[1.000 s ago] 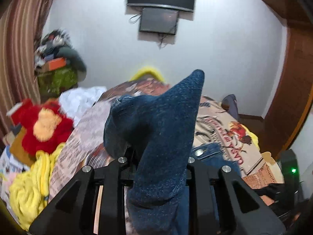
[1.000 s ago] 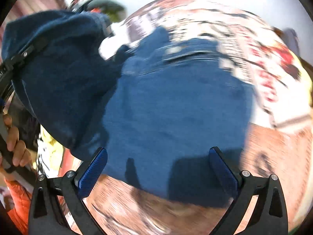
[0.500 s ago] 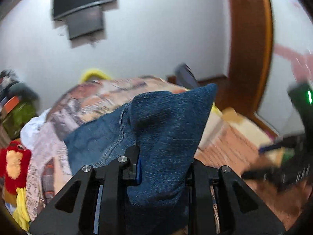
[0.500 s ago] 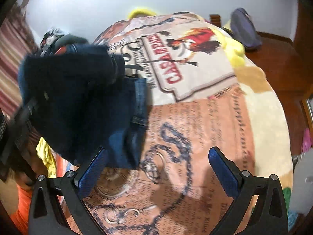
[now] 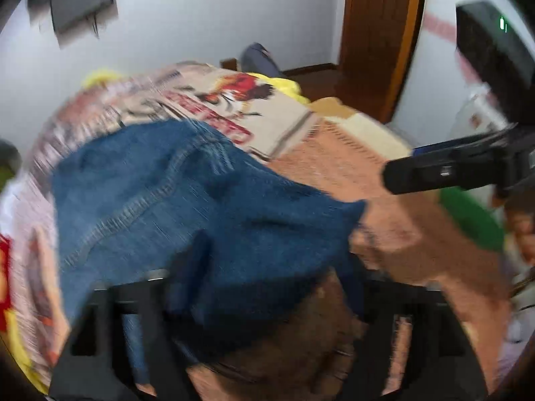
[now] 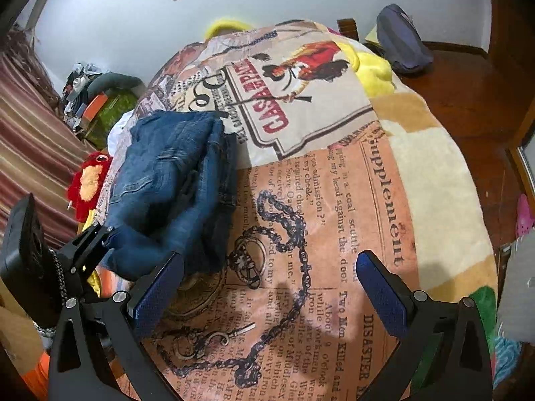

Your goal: Fold large clothes

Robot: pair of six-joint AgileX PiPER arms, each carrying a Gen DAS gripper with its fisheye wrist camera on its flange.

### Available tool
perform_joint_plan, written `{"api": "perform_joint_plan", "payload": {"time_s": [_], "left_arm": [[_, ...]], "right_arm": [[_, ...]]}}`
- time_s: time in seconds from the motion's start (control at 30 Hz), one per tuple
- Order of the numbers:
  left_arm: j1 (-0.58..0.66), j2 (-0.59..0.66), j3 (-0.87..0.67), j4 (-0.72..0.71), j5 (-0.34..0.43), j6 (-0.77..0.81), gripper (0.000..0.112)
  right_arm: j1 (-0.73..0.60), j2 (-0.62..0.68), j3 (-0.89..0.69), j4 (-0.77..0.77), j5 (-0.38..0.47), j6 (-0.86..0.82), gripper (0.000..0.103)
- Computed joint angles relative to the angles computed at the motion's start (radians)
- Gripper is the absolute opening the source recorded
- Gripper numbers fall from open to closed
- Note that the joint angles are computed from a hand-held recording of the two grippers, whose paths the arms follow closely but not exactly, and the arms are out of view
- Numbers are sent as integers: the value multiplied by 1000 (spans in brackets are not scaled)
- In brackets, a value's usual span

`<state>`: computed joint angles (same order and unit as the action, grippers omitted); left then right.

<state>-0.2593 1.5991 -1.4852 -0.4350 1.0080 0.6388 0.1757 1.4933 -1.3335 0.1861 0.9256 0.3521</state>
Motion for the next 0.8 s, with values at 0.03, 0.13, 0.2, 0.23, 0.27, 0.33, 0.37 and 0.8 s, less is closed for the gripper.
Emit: {"api": "perform_joint_plan", "payload": {"time_s": [0.03, 0.13, 0.2, 0.23, 0.27, 0.33, 0.37, 0.8], "left_arm": [[21, -17, 4, -30, 22, 8, 80], [60, -52, 8, -46, 58, 18, 80], [120, -73, 0, -73, 80, 43, 81], [150, -81, -5, -83, 87, 56, 81], [185, -88, -12, -95, 90, 70, 83], [256, -94, -31, -95, 74, 86, 91], [276, -90, -38, -91, 58, 87, 95], [420, 185, -205, 61, 109, -49, 97]], "right_arm": [[4, -4, -6, -2, 3, 3, 103], [22, -18, -31, -9, 16, 15, 103], [43, -17, -55, -18, 22, 25, 103], [53, -14, -68, -22, 25, 28, 103], [68, -6, -86, -28, 27, 33, 103], [96, 16, -119, -37, 27, 39, 103], [107, 32, -138, -37, 28, 39, 103], [220, 399, -474, -58, 120, 23, 103]]}}
